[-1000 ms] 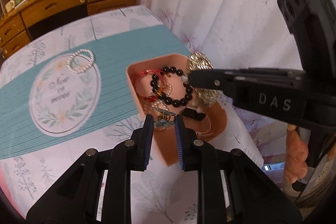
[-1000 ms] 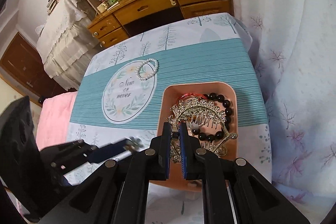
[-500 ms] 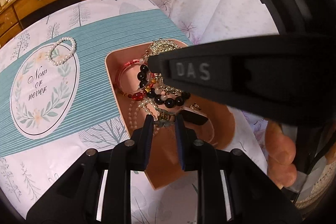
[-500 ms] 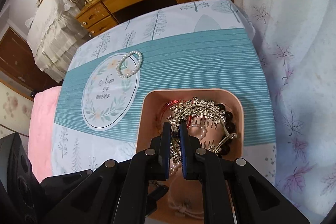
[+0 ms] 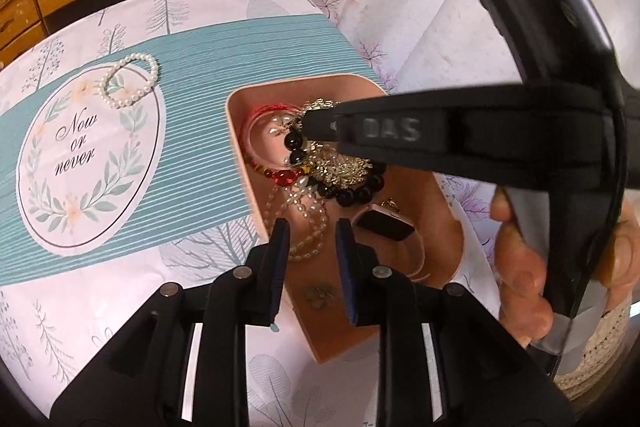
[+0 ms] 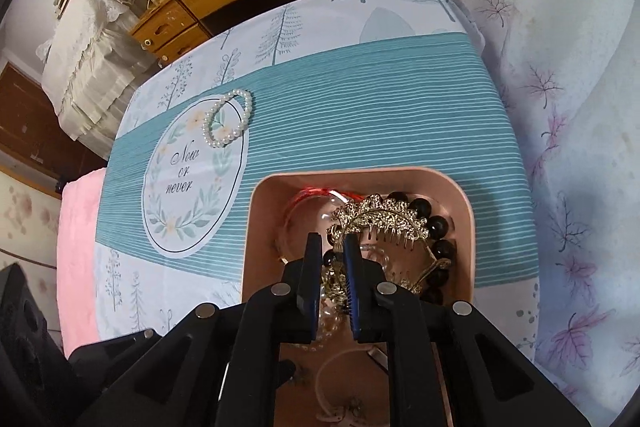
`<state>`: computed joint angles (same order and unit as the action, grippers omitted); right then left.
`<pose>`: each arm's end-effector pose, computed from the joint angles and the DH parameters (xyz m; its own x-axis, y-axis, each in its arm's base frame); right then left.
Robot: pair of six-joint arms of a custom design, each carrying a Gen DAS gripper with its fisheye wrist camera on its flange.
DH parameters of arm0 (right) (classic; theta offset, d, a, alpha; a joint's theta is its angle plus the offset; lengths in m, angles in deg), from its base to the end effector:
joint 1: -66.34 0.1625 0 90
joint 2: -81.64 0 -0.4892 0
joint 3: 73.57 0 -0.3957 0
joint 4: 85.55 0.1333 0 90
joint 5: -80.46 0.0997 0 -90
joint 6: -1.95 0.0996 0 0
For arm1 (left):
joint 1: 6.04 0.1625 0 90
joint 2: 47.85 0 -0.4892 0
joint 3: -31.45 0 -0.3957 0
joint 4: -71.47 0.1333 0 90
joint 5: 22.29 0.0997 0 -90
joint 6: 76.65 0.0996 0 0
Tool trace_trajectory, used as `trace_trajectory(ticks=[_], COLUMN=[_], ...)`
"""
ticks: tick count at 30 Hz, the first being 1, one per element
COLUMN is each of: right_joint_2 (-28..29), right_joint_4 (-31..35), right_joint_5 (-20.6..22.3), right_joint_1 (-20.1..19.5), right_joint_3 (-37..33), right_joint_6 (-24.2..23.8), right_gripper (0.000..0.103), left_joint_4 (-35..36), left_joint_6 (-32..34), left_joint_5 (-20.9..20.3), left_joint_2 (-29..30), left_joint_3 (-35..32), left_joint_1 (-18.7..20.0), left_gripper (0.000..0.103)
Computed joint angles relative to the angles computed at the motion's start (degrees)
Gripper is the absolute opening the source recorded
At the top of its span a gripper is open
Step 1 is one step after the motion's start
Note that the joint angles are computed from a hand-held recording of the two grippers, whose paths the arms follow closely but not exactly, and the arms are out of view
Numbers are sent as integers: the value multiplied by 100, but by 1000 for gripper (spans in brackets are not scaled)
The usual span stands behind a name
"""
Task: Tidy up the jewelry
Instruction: 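Carry the gold comb and small charm into the peach tray and open both tools, then grasp the pink-stone ring on the table with the right tool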
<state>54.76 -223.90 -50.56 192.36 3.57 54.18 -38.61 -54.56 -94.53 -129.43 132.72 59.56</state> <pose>0.5174 -0.5961 0.0010 -0.8305 0.3564 0.4281 0.1122 0.8598 -0.4981 -0.0759 -0.5635 0.4189 -0.6491 0.7053 -0.2852 0.7092 0.6966 0.1084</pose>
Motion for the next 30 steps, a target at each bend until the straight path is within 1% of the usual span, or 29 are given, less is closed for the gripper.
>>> trace_trajectory(ticks=[2, 4, 6, 7, 14, 18, 23, 25, 27, 29, 30], right_joint_2=[-34, -57, -96, -103, -136, -60, 131, 216, 319, 457, 505], right_joint_4=[-56, -88, -119, -144, -205, -268, -130, -56, 58, 170, 215], right_joint_5=[10, 16, 14, 20, -38, 41, 183, 226, 262, 311, 333], right_joint_1=[40, 96, 167, 193, 495, 675, 878, 939, 989, 1045, 1049], right_joint_3=[57, 96, 153, 170, 215, 116, -194, -327, -500, -702, -777], right_joint_6=[19, 45, 67, 71, 58, -70, -206, -276, -336, -421, -458], right_gripper=[12, 12, 12, 12, 12, 12, 12, 15, 24, 28, 28], left_joint_4=[58, 35, 14, 11, -76, -134, -108, -75, -79, -43, -55], left_joint_6=[-25, -23, -9, -17, -116, -117, -71, -38, -45, -37, -39], left_joint_5=[-67, -22, -42, -48, 172, 382, 541, 583, 612, 619, 629], left_joint_2=[-23, -87, -158, -195, -427, -544, -692, -743, -812, -838, -851], left_joint_3=[-56, -76, -106, -136, -369, -534, -730, -801, -817, -905, -908], left_joint_1=[21, 13, 17, 24, 92, 138, 249, 318, 369, 450, 476], left_gripper=[21, 25, 33, 33, 34, 34, 34, 34, 34, 34, 34])
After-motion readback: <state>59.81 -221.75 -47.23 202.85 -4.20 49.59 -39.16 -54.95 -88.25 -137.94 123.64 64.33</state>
